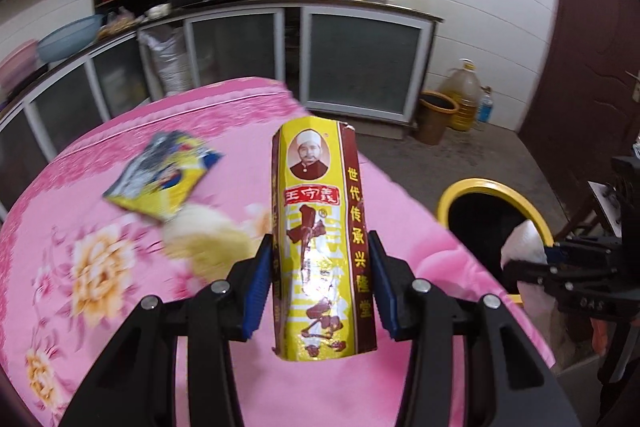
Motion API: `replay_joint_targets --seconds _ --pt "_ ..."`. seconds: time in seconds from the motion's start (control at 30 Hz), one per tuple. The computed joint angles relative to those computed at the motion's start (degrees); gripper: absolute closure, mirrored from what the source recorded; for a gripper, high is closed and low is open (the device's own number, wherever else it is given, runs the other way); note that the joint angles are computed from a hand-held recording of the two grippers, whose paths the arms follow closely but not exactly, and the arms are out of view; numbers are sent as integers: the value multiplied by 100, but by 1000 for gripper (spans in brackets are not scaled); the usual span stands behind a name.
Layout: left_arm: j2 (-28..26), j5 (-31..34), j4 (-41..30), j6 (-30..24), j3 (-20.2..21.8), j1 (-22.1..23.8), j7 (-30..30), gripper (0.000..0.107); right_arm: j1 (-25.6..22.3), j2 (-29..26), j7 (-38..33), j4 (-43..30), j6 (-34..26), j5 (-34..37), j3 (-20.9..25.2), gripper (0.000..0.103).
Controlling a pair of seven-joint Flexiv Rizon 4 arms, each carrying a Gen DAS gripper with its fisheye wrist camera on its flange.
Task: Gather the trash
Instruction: 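Carry the spice box and tissue bundle over the bin and release both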
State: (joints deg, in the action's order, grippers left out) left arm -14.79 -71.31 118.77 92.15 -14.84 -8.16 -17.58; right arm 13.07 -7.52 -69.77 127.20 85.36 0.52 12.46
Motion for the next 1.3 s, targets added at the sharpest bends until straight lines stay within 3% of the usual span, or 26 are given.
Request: replay_joint_targets --seconds 0.27,0.4,0.6,0.67,0.73,0.8,0.87,0.97,1.3 --pt "-327 727 -317 -97 -271 -103 -455 64 -154 90 965 424 458 -1006 -731 71" --pt "-435 1002 -418 -108 -584 28 -632 64 32 80 1965 733 784 -2248 -1502 71" --pt "-644 1590 -591 -116 -889 124 -927 64 -284 -109 1997 687 786 -2209 -1408 71" --pt "-720 1804 -637 -92 -963 164 -1046 64 -135 -138 2204 742 840 -2446 -1722 71" --pt "-802 2001 -692 -86 -1055 201 -1145 64 -251 -194 2164 710 833 -2402 -1664 71" --pt "-894 2258 -778 -132 -1019 155 -1312 64 -507 -272 1961 611 750 -2123 -1374 71" --pt "-982 2516 -884 -239 -938 93 -1507 64 -444 -308 1996 615 722 -2152 -1508 71" --pt "-1108 2858 -1024 -350 -854 20 -1794 64 -667 -403 1797 517 644 -1852 -1265 71" --pt "-1475 3838 -1418 -583 -704 -116 -2602 64 -734 -512 1634 490 566 -1528 -1242 71"
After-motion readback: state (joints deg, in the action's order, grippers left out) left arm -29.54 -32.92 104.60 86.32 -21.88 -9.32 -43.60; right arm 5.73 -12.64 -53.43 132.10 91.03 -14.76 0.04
